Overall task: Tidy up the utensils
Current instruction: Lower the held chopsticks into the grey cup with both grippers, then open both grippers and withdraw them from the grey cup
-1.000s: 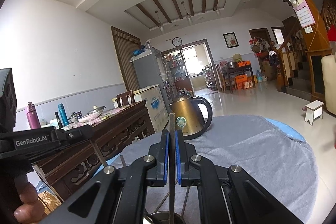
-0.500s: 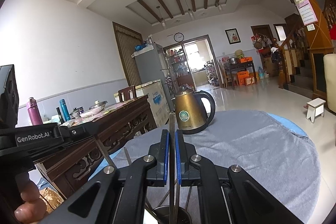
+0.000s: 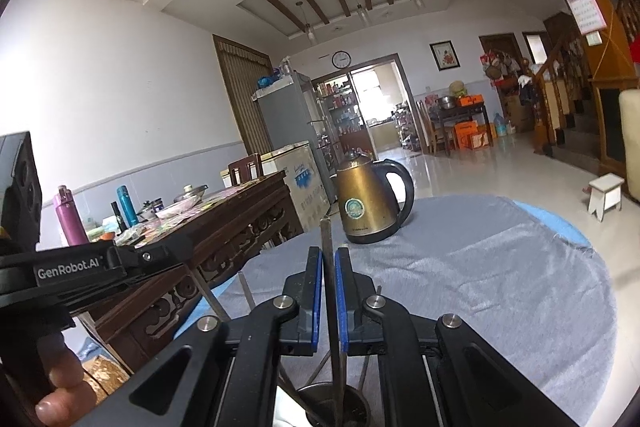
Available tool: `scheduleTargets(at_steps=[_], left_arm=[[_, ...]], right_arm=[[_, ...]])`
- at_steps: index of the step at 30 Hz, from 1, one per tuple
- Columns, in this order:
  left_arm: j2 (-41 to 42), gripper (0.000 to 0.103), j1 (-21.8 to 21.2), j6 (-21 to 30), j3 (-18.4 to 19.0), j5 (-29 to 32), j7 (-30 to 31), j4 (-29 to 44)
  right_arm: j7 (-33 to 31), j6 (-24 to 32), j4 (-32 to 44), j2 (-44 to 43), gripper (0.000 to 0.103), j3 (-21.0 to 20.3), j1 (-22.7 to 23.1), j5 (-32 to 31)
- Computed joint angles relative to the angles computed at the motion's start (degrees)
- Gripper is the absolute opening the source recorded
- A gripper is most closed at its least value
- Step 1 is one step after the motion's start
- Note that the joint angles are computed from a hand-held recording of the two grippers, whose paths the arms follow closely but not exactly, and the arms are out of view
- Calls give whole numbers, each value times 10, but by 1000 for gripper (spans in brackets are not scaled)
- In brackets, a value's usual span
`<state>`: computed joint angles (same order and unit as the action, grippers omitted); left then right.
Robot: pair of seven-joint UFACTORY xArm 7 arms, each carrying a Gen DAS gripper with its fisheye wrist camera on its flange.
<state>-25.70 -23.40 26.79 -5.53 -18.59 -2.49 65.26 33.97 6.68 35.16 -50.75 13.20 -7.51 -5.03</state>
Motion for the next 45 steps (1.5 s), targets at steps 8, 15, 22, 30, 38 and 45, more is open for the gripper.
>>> scheduleTargets(at_steps=[8,15,22,30,38,45], left_arm=[[-9,31,13,-11,-6,19,-13,-8],[-12,43,18,-13,-3,26,-28,-12],[-17,60,33,-22,-10,44,-54,-20],[-17,70,53,-23,-5,60,-85,-27],[-14,74,88,-24,-2,89,-117,-36],[-4,75,109,-11,7,98,-136,-41]], right_arm=[[11,-6,-7,-13,9,0,-16,2],[20,3,-12,-20,9,-5,-25,4],[23,13,-13,-21,9,-11,-22,5],[27,24,-18,-23,9,-17,-18,6],[29,39,-21,-18,9,-29,-12,11],[36,58,-21,-13,9,-39,-12,15]])
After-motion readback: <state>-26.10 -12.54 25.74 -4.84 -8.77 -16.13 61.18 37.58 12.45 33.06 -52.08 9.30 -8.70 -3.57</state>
